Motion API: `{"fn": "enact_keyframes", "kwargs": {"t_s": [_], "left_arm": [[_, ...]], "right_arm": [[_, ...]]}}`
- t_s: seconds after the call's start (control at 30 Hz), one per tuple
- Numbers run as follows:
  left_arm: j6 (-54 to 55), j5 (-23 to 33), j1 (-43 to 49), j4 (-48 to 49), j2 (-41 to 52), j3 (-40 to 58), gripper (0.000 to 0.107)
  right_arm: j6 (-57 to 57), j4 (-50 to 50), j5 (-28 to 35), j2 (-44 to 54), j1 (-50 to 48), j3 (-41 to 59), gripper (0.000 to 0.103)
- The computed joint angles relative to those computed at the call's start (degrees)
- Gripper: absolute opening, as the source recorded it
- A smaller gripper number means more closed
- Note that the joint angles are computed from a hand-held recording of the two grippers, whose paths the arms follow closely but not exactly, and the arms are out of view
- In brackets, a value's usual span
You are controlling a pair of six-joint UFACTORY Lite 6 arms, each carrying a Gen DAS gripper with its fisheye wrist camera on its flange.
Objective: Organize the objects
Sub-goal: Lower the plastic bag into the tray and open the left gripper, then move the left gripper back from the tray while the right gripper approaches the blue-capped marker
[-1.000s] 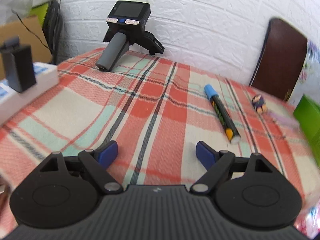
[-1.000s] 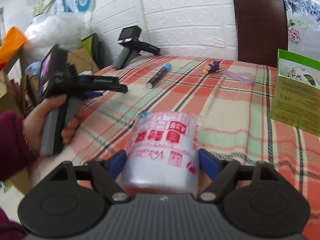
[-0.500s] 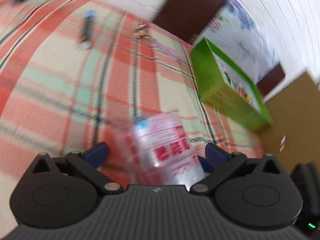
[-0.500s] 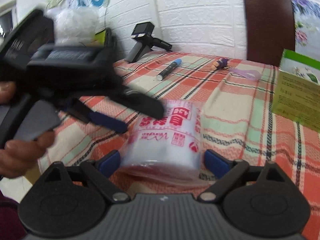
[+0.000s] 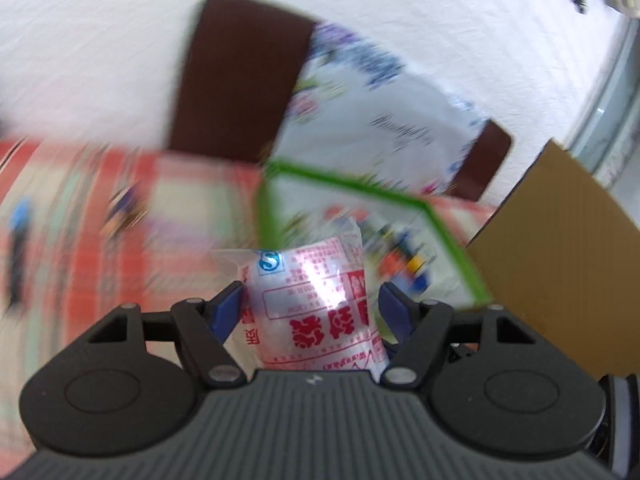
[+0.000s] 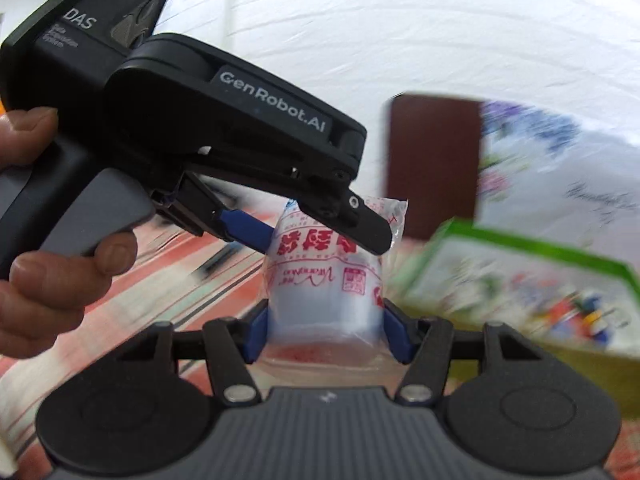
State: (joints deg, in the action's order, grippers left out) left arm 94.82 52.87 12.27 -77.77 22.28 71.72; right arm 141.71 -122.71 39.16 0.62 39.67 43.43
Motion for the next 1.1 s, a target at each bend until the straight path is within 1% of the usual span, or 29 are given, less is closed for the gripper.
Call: {"fn": "enact_keyframes", "kwargs": {"t_s": [0.1, 0.17, 0.23, 0.27, 0.3, 0.33, 0.37, 0.4, 0.43, 0.47, 0.53, 0.63, 0.7, 0.8, 0.9, 0.97, 1.03, 1.1], "left_arm": [[-1.26, -2.78, -7.69, -2.50, 3.14, 6.25, 0.073], [-3.05, -5.01, -12.12, -3.04, 6.21, 11.09, 0.073], [-3.95, -7.85, -15.85, -3.56, 9.89, 15.80, 0.077], [-2.74, -11.01, -17.76, -4.68, 11.54, 17.40, 0.079], [-0.30, -15.57, -19.45, -6.72, 12.32, 17.69, 0.079], [2.20, -20.33, -20.81, -8.97, 12.50, 17.13, 0.079], [3.30, -22.80, -21.09, -9.81, 12.68, 16.55, 0.078], [2.51, -22.87, -20.44, -9.38, 12.75, 16.00, 0.078], [2.32, -20.55, -18.88, -9.03, 12.82, 15.30, 0.079], [3.47, -19.13, -17.63, -9.39, 12.49, 14.07, 0.079], [8.91, -19.46, -16.23, -12.65, 10.37, 9.86, 0.079], [13.03, -17.96, -14.06, -14.83, 7.75, 5.19, 0.079], [15.62, -16.77, -12.55, -16.16, 5.76, 2.09, 0.079], [20.22, -14.09, -8.90, -18.55, 2.89, -2.87, 0.079], [23.72, -11.12, -2.93, -18.72, 1.70, -6.58, 0.079], [26.85, -11.02, 1.21, -19.11, 2.09, -7.96, 0.079], [28.49, -11.33, 5.78, -18.61, 4.46, -6.96, 0.079], [31.24, -12.89, 9.90, -20.06, 7.49, -5.06, 0.079]], "right_arm": [[3.16, -4.12, -2.14, -0.31, -8.57, 1.27, 0.056], [5.98, -7.22, -3.73, 1.53, -13.92, 3.35, 0.057], [7.33, -8.48, -5.02, 5.96, -18.89, 7.53, 0.058], [5.63, -6.50, -5.30, 9.94, -20.93, 11.27, 0.067], [3.04, -3.80, -5.27, 14.37, -22.57, 15.34, 0.078], [-0.79, 0.06, -5.07, 18.20, -23.60, 19.03, 0.080], [-2.24, 1.95, -4.76, 20.38, -24.36, 20.69, 0.078], [-1.29, 2.37, -4.15, 20.16, -24.62, 19.99, 0.077], [2.06, 0.38, -4.31, 18.02, -24.82, 17.61, 0.078], [7.26, -3.54, -3.12, 15.41, -24.66, 13.92, 0.080], [10.79, -5.83, 0.42, 12.08, -22.87, 8.94, 0.080], [10.93, -3.14, 6.59, 7.82, -18.20, 2.48, 0.080], [11.52, -1.49, 8.67, 6.03, -16.09, 0.36, 0.080], [11.12, 2.18, 10.98, 0.66, -11.02, -4.78, 0.080], [8.08, 4.75, 12.87, -1.84, -6.01, -6.47, 0.079], [5.98, 5.44, 13.89, -1.69, -2.93, -5.71, 0.079], [3.39, 5.95, 12.46, -0.73, -0.37, -3.24, 0.077], [2.47, 3.31, 8.06, 3.19, -1.16, 2.27, 0.069]]}}
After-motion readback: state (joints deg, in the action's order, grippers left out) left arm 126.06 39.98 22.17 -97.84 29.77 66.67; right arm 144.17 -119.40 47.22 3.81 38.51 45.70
